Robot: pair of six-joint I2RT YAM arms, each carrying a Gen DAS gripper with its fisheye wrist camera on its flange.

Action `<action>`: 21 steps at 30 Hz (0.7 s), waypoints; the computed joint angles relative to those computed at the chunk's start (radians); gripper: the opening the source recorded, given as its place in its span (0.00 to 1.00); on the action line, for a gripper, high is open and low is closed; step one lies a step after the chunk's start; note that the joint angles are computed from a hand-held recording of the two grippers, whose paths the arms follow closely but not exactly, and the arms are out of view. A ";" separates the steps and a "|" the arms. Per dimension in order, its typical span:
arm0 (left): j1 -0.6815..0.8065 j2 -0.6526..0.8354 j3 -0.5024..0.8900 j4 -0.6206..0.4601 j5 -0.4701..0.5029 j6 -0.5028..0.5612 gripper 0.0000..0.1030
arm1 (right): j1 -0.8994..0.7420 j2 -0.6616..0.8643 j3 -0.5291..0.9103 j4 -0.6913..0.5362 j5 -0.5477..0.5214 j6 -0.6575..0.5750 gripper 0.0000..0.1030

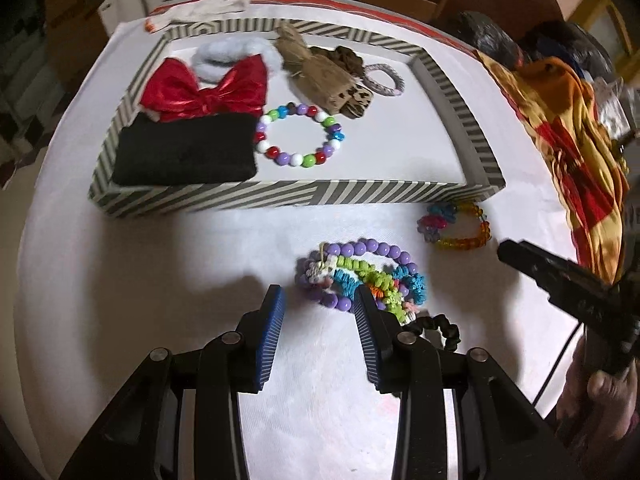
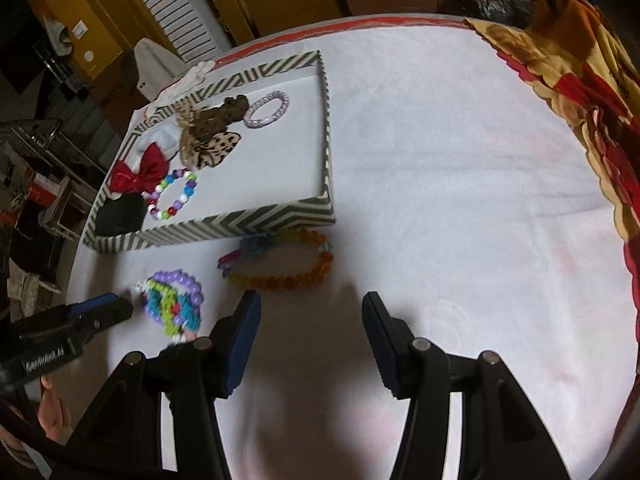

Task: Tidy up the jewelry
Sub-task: 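Grasp the orange bead bracelet with the right tool while the left tool grasps the green-teal bracelet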

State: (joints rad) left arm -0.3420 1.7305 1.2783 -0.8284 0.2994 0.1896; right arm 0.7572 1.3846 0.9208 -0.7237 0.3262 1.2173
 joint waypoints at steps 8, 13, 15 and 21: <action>-0.031 0.047 0.025 0.020 -0.030 0.046 0.25 | -0.086 0.104 0.026 0.039 -0.005 -0.054 0.54; -0.018 0.081 0.039 0.023 0.033 0.065 0.16 | -0.097 0.153 0.050 0.048 0.044 -0.084 0.37; -0.019 0.080 0.036 0.039 0.034 0.071 0.03 | -0.099 0.168 0.057 0.051 0.059 -0.102 0.16; 0.008 0.052 0.071 -0.015 0.082 0.075 0.00 | -0.101 0.099 0.006 0.103 0.030 -0.098 0.10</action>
